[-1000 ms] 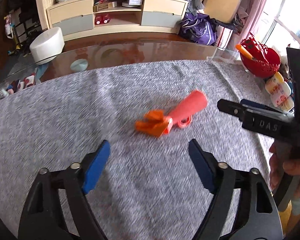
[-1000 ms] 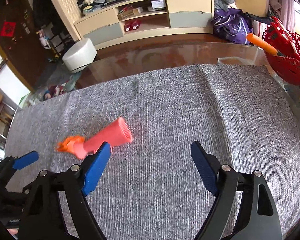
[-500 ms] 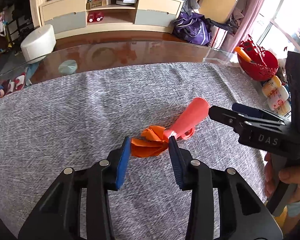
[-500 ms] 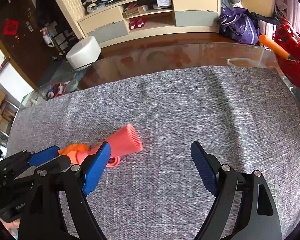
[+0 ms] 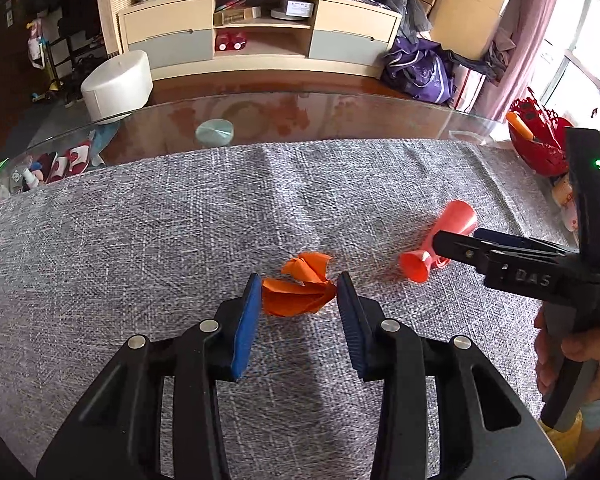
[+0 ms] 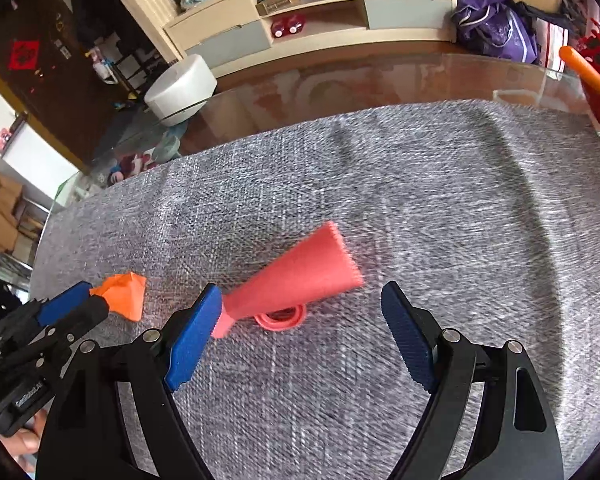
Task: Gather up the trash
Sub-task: 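Grasp the orange horn end with the left tool while the right tool grasps the red cone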
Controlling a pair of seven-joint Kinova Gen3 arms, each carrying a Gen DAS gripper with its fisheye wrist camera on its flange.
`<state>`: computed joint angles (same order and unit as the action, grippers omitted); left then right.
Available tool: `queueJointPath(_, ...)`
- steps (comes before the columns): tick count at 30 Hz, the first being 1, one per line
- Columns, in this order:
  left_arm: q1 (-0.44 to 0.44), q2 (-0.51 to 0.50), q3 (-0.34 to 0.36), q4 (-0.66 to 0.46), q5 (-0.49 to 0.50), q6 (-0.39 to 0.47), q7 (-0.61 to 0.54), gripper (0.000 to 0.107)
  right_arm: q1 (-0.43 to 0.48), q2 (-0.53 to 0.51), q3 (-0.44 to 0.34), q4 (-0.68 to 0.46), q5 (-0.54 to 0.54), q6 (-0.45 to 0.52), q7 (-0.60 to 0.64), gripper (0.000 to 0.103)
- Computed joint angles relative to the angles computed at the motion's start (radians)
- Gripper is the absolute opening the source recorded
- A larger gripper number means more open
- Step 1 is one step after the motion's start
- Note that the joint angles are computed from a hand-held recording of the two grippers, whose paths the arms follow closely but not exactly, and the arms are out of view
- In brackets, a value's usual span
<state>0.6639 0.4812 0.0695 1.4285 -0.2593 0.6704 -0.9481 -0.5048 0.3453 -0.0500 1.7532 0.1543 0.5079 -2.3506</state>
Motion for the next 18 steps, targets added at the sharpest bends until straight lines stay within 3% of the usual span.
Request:
queueJointPath(3,-0.013,-0.007,0.004,0.017,0.007,-0.015,-0.009,0.036,-0.005,0.03,0.003,-0.03,-0.001,0.001,-0.005,0.082)
queueJointPath(6,-0.026,-0.012,0.008,0.031,0.016,-0.027,-0.02,0.036,-0.067,0.058,0.047,-0.068,0.061,0.024,-0.054,0.08)
queueJointPath(10,-0.04,-0.011,0.015,0.036,0.033,-0.039,-0.038,0.036,-0.152,0.099,0.097,-0.12,0.183,0.074,-0.11,0.062)
queueJointPath(14,-0.034,-0.012,0.008,0.036,0.034,-0.037,-0.037,0.036,-0.153,0.092,0.087,-0.1,0.224,0.048,-0.135,0.057)
queueJointPath(18,-0.01,-0.027,-0.003,0.048,0.014,-0.026,-0.014,0.036,-0.104,0.061,0.027,-0.07,0.178,0.041,-0.065,0.05)
